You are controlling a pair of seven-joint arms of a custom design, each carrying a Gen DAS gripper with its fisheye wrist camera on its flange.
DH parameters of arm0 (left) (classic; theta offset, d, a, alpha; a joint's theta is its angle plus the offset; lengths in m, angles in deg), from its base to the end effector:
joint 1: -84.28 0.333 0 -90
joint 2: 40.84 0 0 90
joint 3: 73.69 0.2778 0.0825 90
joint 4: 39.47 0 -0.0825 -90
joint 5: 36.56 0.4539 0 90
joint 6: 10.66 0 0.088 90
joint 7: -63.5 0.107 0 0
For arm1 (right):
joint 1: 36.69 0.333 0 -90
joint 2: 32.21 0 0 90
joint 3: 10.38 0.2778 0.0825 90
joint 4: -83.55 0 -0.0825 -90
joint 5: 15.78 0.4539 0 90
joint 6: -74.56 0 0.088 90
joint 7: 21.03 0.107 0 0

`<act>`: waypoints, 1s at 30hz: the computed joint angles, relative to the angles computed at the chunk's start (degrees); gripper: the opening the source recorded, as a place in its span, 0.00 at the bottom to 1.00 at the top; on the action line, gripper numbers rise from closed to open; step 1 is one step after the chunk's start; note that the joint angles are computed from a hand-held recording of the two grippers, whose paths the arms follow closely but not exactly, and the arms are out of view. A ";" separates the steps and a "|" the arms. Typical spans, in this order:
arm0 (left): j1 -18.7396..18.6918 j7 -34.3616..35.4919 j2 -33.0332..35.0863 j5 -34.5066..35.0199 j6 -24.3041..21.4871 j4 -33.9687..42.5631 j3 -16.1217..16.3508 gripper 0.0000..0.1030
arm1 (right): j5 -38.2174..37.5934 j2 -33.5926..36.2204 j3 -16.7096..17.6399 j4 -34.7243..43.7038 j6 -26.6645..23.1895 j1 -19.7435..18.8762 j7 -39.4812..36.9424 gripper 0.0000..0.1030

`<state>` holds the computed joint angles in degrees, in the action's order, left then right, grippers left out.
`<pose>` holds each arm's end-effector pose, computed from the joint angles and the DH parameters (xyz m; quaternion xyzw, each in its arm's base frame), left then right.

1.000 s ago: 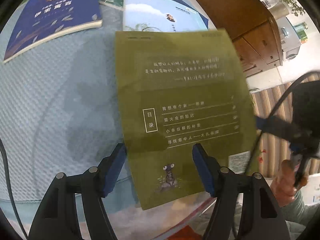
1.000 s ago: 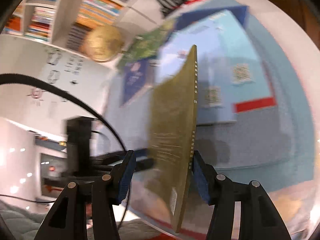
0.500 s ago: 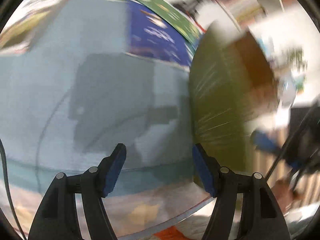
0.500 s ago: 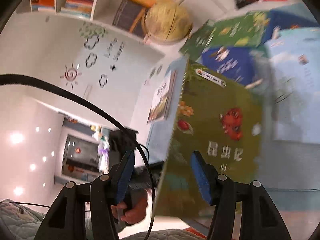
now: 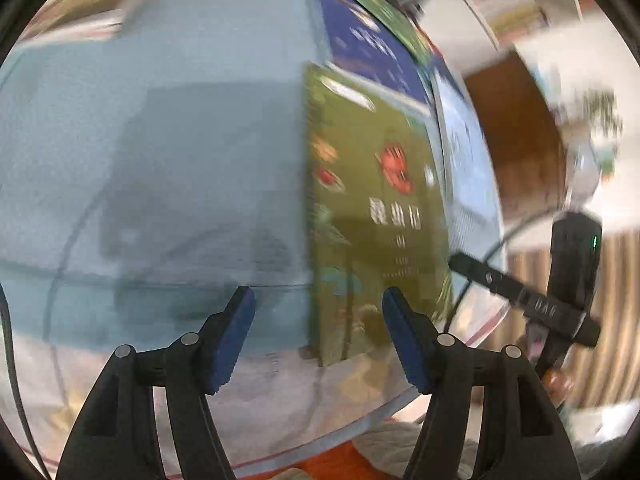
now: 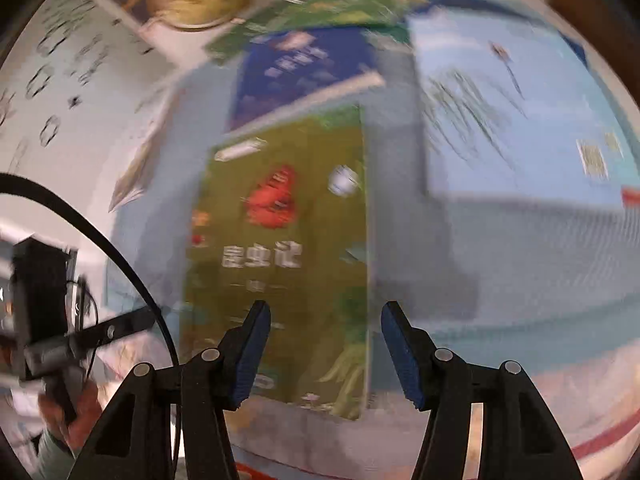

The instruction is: Organize books

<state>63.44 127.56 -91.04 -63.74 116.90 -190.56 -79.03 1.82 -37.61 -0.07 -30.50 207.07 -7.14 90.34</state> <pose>0.3793 -0.2009 0.5143 0.7454 -0.6005 0.2743 0.0924 0.4836 0.4142 0.4879 -0.7409 0.6278 0.0688 0.2285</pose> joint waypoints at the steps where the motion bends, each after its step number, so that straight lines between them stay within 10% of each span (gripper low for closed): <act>1: 0.11 0.54 0.79 1.44 -0.92 1.01 -0.71 0.65 | -1.25 -0.26 0.28 -0.75 0.71 -0.02 1.69 0.55; 10: -1.60 5.70 4.44 2.87 -0.13 4.30 -1.28 0.58 | -2.51 -1.83 0.81 -3.10 2.57 1.65 1.14 0.51; 17: -8.60 13.09 -3.68 -18.83 12.95 -4.19 8.91 0.58 | 10.49 -5.77 -1.68 -9.15 6.78 2.07 -2.61 0.51; 25: -1.98 4.66 0.52 -9.22 8.64 -2.06 1.15 0.40 | 6.57 -5.08 -0.42 -8.24 7.25 1.79 -0.81 0.52; 30: -8.56 10.03 -2.53 -23.56 15.34 -6.30 9.06 0.32 | 9.62 -6.77 -1.09 -10.56 9.17 2.19 -1.37 0.52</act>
<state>54.88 137.59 -93.57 -87.30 132.24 -196.86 -69.97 11.44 -44.39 -1.16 -41.07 216.24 -4.94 88.97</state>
